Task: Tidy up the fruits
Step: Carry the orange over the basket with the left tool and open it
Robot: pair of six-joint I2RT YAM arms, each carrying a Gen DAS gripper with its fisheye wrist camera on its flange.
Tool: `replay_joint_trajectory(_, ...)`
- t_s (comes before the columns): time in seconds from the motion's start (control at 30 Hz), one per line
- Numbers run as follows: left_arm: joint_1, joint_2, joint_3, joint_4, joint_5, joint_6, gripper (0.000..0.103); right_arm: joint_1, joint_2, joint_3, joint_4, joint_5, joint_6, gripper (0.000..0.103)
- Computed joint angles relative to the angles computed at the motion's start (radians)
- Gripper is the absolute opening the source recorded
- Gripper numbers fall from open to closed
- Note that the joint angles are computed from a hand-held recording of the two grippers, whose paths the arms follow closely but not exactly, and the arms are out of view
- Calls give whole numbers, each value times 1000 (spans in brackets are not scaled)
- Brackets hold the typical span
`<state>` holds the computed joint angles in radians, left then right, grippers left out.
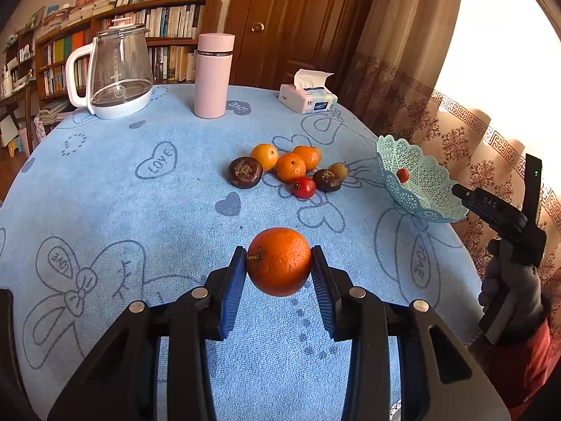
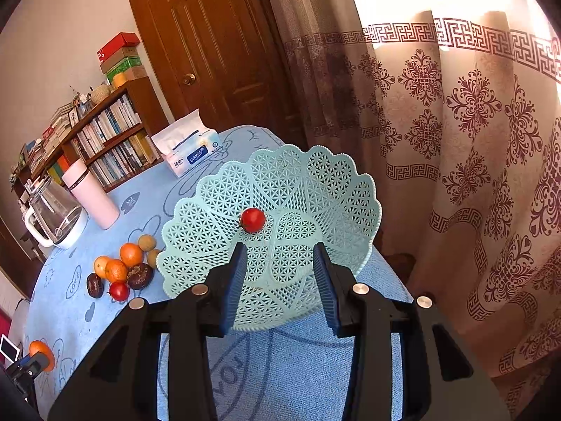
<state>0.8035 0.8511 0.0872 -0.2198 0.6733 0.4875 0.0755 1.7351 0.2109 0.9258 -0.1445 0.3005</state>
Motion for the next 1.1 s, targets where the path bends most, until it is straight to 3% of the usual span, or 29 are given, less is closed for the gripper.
replay_joint_trajectory(0.23, -353, -117, 7, 55, -165, -253, 38, -53, 74, -47, 161, 22, 38, 45)
replay_joint_trajectory(0.33, -538, -95, 26, 126, -263, -355, 38, -64, 130, -53, 225, 32, 49, 45)
replay_joint_trajectory(0.6, -881, 242, 123, 417, -411, -535, 38, -31, 249, -103, 452, 129, 82, 45)
replay_joint_trajectory(0.73, -1000, 421, 196, 522, -459, -580, 38, -31, 283, -104, 490, 157, 101, 46)
replay_joint_trajectory(1.1, -1141, 708, 366, 609, -512, -604, 38, -54, 300, -97, 491, 136, 115, 46)
